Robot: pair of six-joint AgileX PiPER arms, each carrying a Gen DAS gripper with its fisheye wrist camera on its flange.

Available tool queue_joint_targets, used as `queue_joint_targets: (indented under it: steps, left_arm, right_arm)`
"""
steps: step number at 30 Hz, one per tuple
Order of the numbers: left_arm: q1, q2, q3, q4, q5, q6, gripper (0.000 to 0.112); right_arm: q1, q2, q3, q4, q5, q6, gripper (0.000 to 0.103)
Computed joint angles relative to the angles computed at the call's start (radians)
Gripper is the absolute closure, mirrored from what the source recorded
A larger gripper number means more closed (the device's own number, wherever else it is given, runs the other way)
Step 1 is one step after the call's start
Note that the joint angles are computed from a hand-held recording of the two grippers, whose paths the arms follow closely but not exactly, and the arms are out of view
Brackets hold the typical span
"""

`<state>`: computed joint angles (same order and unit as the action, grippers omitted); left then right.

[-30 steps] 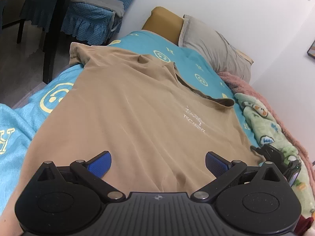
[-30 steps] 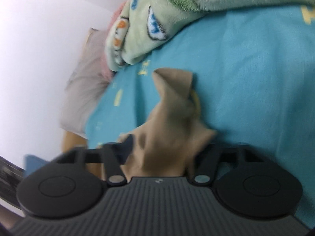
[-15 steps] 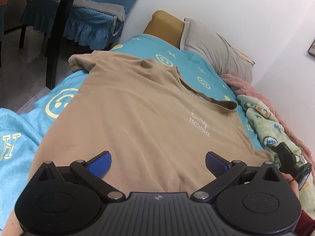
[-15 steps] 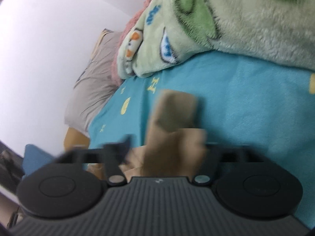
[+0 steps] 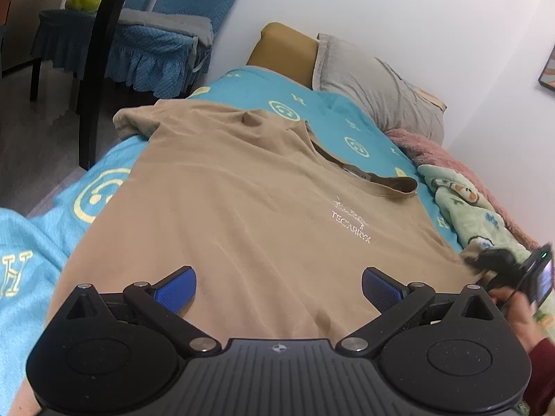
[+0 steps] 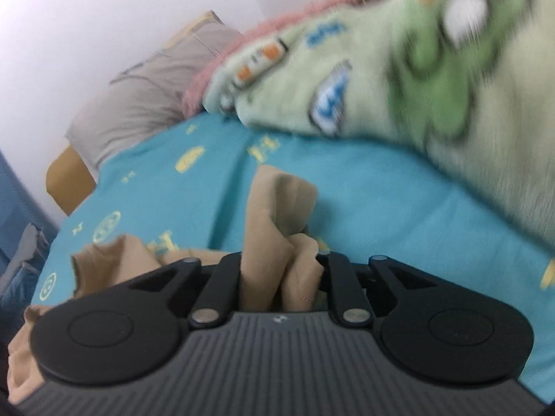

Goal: Fold clothes
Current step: 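Lift the sleeve with the right gripper and fold it over the shirt body, then release, then grasp the opposite side edge of the tan shirt with the left gripper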

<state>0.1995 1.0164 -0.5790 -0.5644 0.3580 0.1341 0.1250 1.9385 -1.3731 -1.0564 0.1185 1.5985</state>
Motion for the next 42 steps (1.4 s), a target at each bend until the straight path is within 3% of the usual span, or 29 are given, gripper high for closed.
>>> queue_joint_targets:
  steps: [2,6,10,15,20,26,29,30,32,34,37,42]
  left_arm:
    - [-0.007,-0.015,-0.006,0.049,0.0,-0.045,0.01]
    - [-0.016,-0.05,-0.029,0.179,0.021,-0.165,0.01]
    - [-0.023,-0.071,-0.079,0.36,0.101,-0.297,0.01]
    - [0.061,-0.093,-0.124,0.312,0.209,-0.136,0.01]
    - [0.261,-0.108,-0.14,0.105,0.276,0.137,0.01]
    - [0.382,-0.024,-0.145,0.007,0.251,0.295,0.01]
    - [0.406,0.029,-0.142,-0.058,0.244,0.361,0.01]
    - [0.408,0.045,-0.142,-0.073,0.24,0.376,0.01]
    - [0.404,0.066,-0.138,-0.098,0.233,0.41,0.01]
    - [0.385,0.066,-0.125,-0.104,0.206,0.44,0.01]
    - [0.352,0.064,-0.113,-0.065,0.174,0.42,0.01]
    - [0.337,0.017,-0.098,-0.051,0.186,0.397,0.01]
  right_arm:
    - [0.031,-0.038,-0.003,-0.047,0.044,-0.006,0.089]
    - [0.144,-0.098,-0.078,-0.008,0.225,-0.169,0.089]
    - [0.292,-0.125,-0.172,-0.011,0.399,-0.275,0.088]
    - [0.457,-0.072,-0.306,0.01,0.527,-0.416,0.088]
    - [0.596,0.078,-0.464,0.05,0.606,-0.505,0.088]
    - [0.672,0.284,-0.664,0.167,0.649,-0.678,0.087]
    - [0.662,0.328,-0.705,0.246,0.64,-0.749,0.083]
    - [0.65,0.319,-0.694,0.3,0.617,-0.784,0.074]
    - [0.626,0.303,-0.674,0.418,0.576,-0.866,0.032]
    - [0.607,0.252,-0.608,0.505,0.52,-0.924,0.014]
    - [0.59,0.135,-0.488,0.616,0.475,-0.995,0.014]
    - [0.605,-0.191,-0.172,0.601,0.406,-0.915,0.014]
